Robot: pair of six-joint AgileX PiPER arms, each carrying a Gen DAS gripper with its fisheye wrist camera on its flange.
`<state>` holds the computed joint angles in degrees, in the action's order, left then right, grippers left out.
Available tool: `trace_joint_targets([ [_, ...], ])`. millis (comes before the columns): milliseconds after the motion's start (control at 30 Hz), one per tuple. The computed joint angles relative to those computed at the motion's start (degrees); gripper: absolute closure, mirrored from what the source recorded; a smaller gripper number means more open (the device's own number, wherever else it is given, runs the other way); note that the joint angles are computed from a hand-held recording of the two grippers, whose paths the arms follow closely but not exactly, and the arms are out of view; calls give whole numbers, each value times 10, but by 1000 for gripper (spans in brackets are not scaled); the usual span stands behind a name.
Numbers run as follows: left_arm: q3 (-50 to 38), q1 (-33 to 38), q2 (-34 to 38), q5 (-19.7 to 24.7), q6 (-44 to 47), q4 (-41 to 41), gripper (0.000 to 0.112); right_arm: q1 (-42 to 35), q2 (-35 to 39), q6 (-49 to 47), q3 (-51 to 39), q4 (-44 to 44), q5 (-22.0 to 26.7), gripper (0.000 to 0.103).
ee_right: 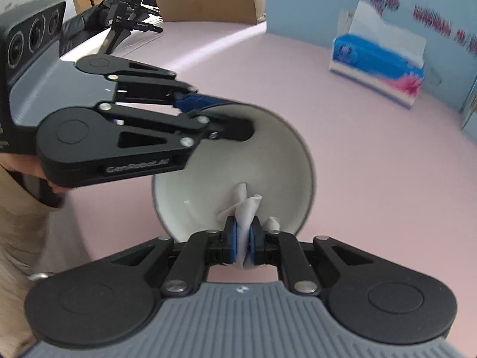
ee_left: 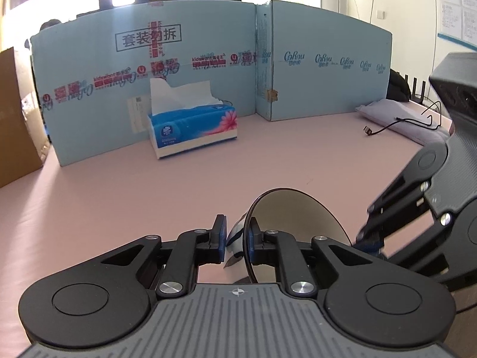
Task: Clean bowl
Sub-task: 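Wipe the bowl bottom with the cloth in the right tool while the left tool holds the rim, then wipe along the inner wall with the right tool while the left tool holds the rim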
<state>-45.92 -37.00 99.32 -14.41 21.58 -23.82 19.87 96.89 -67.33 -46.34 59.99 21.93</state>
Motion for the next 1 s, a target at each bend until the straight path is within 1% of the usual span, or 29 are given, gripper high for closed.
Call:
trace_joint_targets([
  [67,-1,2,1,1,-15,13,94,-10,5,-24,-2,37,30,91],
  [300,3,11,-1,4,-66,59,94,-51,15,-157,10,229,127,91],
  [433,3,16,2,4,-101,90,94,-44,6,-162,14,252,114,91],
  [500,5,17,2,0,-105,95,94,-48,16,-147,10,244,128,91],
  [567,4,19,3,1,-117,107,94,-46,18,-133,7,232,128,91],
  [700,4,25,5,2,-153,146,94,-33,20,-71,0,164,97,91],
  [767,4,27,5,1,-164,157,94,-30,17,-61,3,146,86,91],
  [833,6,30,5,-2,-185,180,94,-22,9,-32,3,103,69,91],
  [867,7,30,5,-3,-192,187,94,-21,8,-29,4,97,66,91],
  [933,10,31,3,-6,-202,200,94,-10,2,-10,5,65,48,91],
  [1000,11,31,4,-7,-204,202,94,17,-9,38,6,-7,10,91],
])
